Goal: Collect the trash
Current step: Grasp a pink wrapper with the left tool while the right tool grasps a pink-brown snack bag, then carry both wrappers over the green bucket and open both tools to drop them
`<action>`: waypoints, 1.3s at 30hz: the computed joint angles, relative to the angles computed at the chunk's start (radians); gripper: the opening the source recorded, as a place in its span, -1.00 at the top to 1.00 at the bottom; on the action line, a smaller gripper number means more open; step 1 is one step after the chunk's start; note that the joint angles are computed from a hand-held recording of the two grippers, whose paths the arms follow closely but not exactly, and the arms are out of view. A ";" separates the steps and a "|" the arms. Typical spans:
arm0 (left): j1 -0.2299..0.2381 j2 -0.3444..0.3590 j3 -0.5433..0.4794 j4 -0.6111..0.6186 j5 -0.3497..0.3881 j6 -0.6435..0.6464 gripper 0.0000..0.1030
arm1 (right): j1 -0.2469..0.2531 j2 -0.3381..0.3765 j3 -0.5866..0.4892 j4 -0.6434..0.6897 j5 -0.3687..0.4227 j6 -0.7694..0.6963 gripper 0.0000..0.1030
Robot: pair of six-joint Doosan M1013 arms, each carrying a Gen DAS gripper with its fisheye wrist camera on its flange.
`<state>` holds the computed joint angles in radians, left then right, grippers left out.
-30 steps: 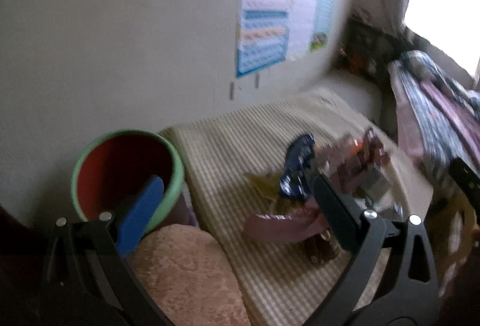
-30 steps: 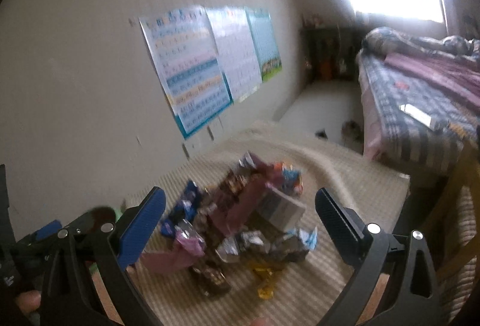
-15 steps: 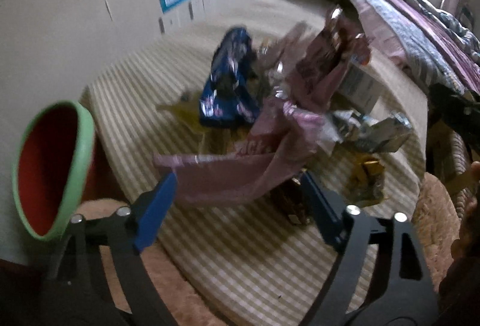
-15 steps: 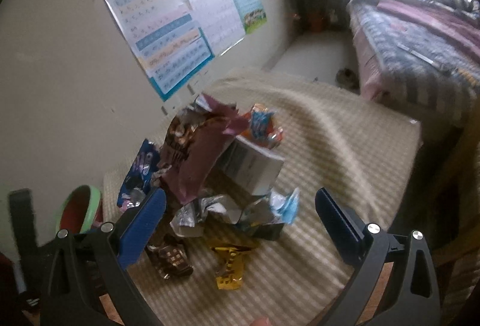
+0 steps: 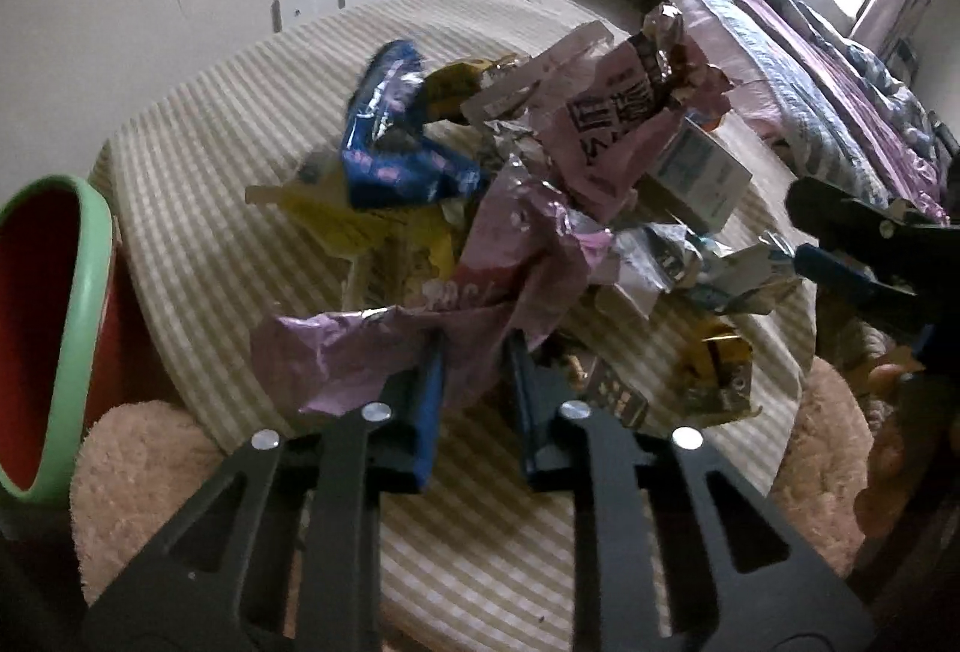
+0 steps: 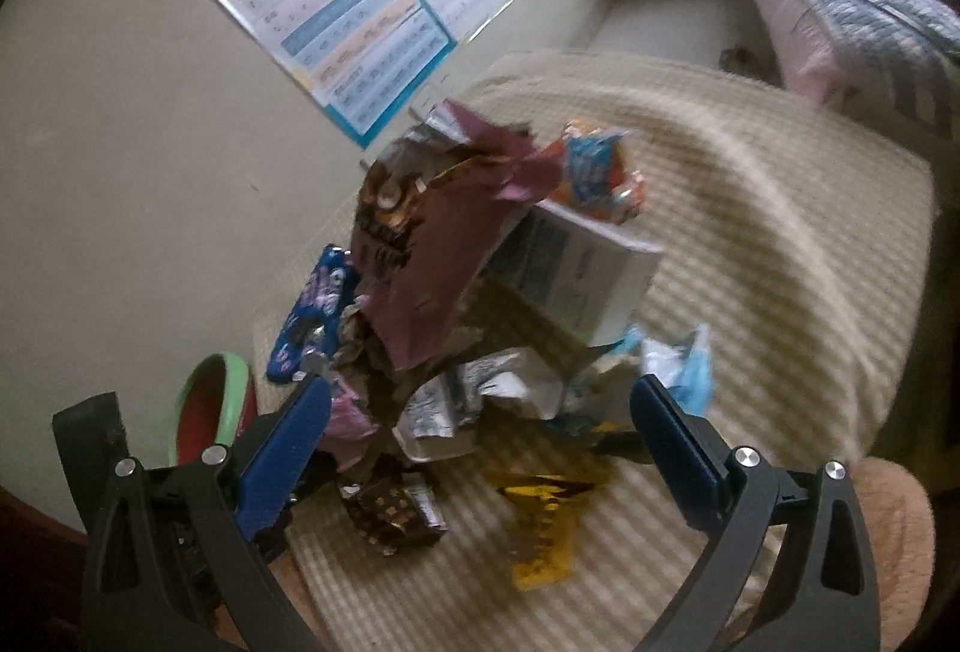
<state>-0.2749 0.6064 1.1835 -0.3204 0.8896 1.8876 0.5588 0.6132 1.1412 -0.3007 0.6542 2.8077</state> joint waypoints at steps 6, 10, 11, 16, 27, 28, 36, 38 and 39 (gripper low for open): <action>0.006 -0.015 0.021 -0.082 -0.057 0.078 -0.31 | -0.012 0.005 -0.006 0.109 -0.036 -0.073 -0.86; 0.006 -0.009 0.014 -0.083 -0.080 0.061 -0.52 | -0.016 0.008 -0.011 0.134 -0.043 -0.093 -0.86; 0.004 0.001 0.000 -0.063 -0.059 0.040 -0.52 | -0.017 0.008 -0.014 0.134 -0.041 -0.095 -0.86; 0.013 0.040 -0.044 -0.066 0.039 -0.003 -0.39 | -0.025 0.017 -0.041 0.122 -0.048 -0.096 -0.86; 0.030 0.035 -0.031 -0.101 0.028 -0.024 0.20 | -0.054 0.134 -0.245 0.149 0.067 -0.165 -0.35; 0.031 0.031 -0.025 -0.104 0.026 -0.018 0.20 | -0.057 0.144 -0.260 0.159 0.083 -0.167 -0.20; 0.051 0.010 -0.002 -0.165 -0.003 0.000 0.20 | -0.054 0.137 -0.237 0.147 0.062 -0.178 0.79; 0.053 0.001 0.006 -0.186 -0.017 0.022 0.20 | -0.047 0.120 -0.215 0.117 0.040 -0.170 0.80; 0.052 -0.002 0.008 -0.192 -0.023 0.031 0.20 | -0.044 0.111 -0.200 0.103 0.027 -0.164 0.80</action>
